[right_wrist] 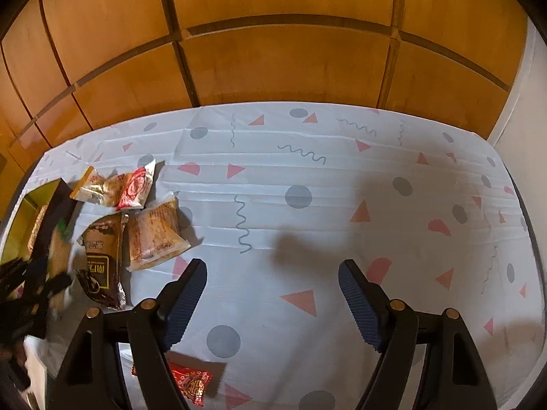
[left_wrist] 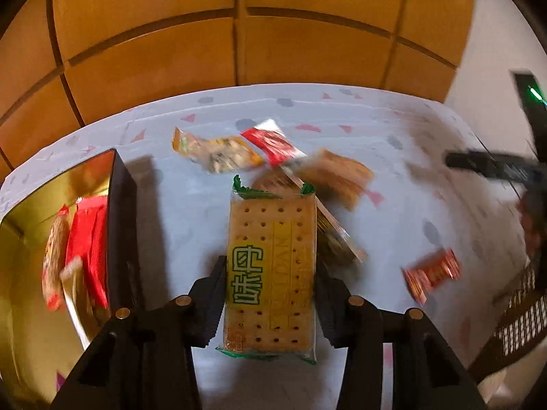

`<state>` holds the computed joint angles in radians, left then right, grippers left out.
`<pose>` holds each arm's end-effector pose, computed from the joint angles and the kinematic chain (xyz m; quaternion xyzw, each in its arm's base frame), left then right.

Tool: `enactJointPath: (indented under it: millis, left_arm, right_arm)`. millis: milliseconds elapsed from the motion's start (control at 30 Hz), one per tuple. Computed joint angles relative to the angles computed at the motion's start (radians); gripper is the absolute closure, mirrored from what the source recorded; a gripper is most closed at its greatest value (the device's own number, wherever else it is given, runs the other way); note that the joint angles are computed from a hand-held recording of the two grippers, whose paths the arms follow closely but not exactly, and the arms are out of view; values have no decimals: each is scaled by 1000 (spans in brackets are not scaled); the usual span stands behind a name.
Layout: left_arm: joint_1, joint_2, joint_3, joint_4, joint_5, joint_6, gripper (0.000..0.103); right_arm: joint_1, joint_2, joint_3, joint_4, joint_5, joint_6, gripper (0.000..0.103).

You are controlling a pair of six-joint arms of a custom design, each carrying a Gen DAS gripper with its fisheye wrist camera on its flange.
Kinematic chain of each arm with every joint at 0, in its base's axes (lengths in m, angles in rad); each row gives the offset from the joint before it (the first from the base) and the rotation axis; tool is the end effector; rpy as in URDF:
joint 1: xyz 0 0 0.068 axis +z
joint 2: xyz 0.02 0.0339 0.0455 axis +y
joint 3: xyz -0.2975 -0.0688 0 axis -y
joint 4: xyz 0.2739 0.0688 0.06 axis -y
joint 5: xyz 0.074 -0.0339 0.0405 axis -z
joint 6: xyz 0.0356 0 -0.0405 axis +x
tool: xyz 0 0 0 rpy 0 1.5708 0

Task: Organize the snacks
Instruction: 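Lift the cracker pack with the left gripper while the right gripper grasps the red-and-white cake pack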

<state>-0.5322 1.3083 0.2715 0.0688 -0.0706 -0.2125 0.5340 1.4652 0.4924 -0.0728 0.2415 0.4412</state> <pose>0.1701 -0.0973 0.1054 0.1416 0.9438 -0.0765 0.2886 0.2168 0.1183 0.1228 -0.0132 0.9591 0.0180 0.2822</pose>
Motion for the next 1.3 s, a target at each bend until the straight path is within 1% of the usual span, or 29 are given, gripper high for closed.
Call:
enactJointPath:
  millis: [67,133,200,233,300,367,433,500,633,733,800,933,1000,1100,1133,1167,1200,1233,1267,1300]
  left_arm:
    - [-54,-38,-36,-5,-22,-30,56]
    - [-136,-64,-74,-4,-64,-65,56]
    - [-188,-57,-104,12,-95,-88,56]
    - [-215,-31,-120,39,-108,-103,56]
    - [-226,19,-133,92,-112,-115,56]
    - [-232,38,-157,157,-119,-119,56]
    - [-233,32,-170,173,-119,-121,56]
    - [-222,43,-185,214,-106,-118,56]
    - [-224,48,-214,275,-107,-123,56]
    - [-220,62,-221,307,-100,-127,56]
    - [-219,78,-228,337,-100,-125,56]
    - [-212,87,-242,375,-91,-122,56]
    - [-207,83,-248,383,-83,-121,56]
    - [-199,84,-252,393,-74,-120,56]
    - [-197,85,-253,397,-73,-120,56]
    - [-197,87,-254,401,-73,-120,56]
    - [-198,88,-254,403,-74,-120,56]
    - [-200,87,-254,402,-75,-122,56]
    - [-197,87,-255,405,-72,-122,56]
    - [-196,88,-256,408,-71,-122,56]
  right_arm:
    - [6,9,4,-4,2,-4,23]
    - [12,14,4,1,-1,-8,23]
    - [18,19,3,9,-14,-12,23]
    - [19,22,3,14,-27,-15,23]
    - [30,27,3,24,-48,-12,26]
    - [39,30,6,38,-96,1,36]
    - [57,47,27,41,-118,15,38]
    - [76,81,68,38,-136,22,39]
    - [104,208,206,42,-169,28,40]
    - [112,337,348,22,-206,27,40]
    - [117,422,451,-14,-226,22,40]
    - [124,579,648,-115,-229,9,40]
    - [128,657,749,-185,-205,-6,40]
    - [124,733,840,-244,-205,-15,40]
    - [123,759,868,-261,-208,-15,42]
    - [119,781,892,-279,-204,-22,59]
    - [122,797,910,-294,-196,-28,66]
    - [127,797,908,-291,-179,-33,67]
    - [127,793,905,-288,-182,-37,73]
    - [125,776,887,-273,-194,-38,73]
